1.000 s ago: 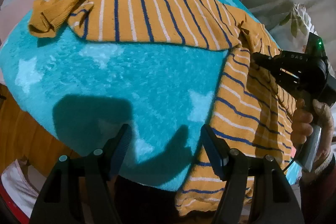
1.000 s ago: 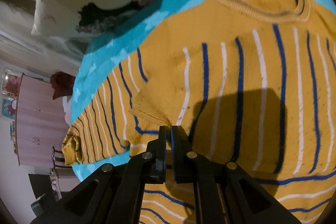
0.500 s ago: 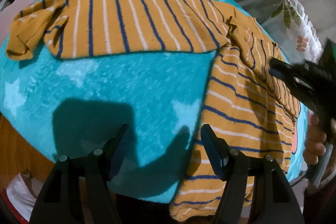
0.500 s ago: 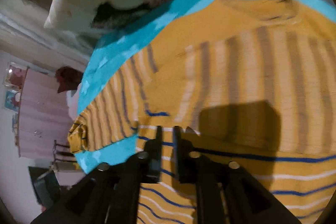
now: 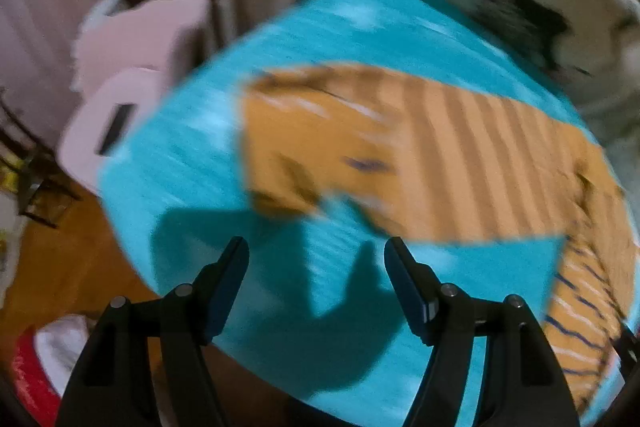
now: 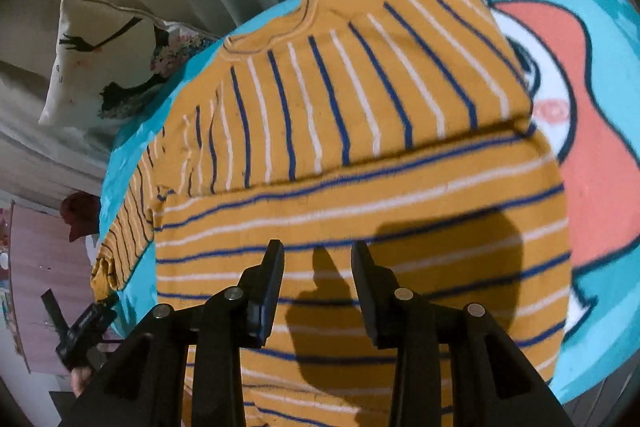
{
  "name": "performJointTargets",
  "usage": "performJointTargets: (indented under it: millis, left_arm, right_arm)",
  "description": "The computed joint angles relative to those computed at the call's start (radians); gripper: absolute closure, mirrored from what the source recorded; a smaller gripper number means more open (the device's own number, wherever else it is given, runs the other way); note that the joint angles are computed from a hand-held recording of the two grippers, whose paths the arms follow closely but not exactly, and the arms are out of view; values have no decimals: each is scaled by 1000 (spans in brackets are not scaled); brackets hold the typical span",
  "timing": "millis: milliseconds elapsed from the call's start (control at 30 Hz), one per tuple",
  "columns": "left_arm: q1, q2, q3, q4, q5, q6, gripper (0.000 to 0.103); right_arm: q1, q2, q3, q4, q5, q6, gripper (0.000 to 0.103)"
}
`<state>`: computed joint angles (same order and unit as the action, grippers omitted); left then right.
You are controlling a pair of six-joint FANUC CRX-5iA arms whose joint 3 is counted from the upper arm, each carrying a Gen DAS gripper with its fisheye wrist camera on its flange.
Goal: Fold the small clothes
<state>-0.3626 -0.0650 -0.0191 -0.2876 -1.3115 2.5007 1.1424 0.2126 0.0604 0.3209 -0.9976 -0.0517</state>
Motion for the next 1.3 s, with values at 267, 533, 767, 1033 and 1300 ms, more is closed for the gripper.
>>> performJointTargets:
  millis: [267, 533, 767, 1033, 1300]
  left_arm:
    - [192, -32, -107, 216, 171, -255, 78]
    - [305, -4, 29, 16, -18, -224, 92]
    - [430, -163, -157, 218, 163, -241, 46]
    - [402, -164, -368, 529, 437, -314, 45]
    - [362, -53, -254, 419, 466, -219, 67]
  right_arm:
    - [21, 67, 89, -39, -51, 71, 65]
    - [27, 150, 205, -44, -103, 128, 65]
    - [19, 221, 295, -84, -117, 177, 65]
    - [7, 305, 418, -125, -155, 250, 65]
    - [21, 292, 404, -101, -181, 241, 65]
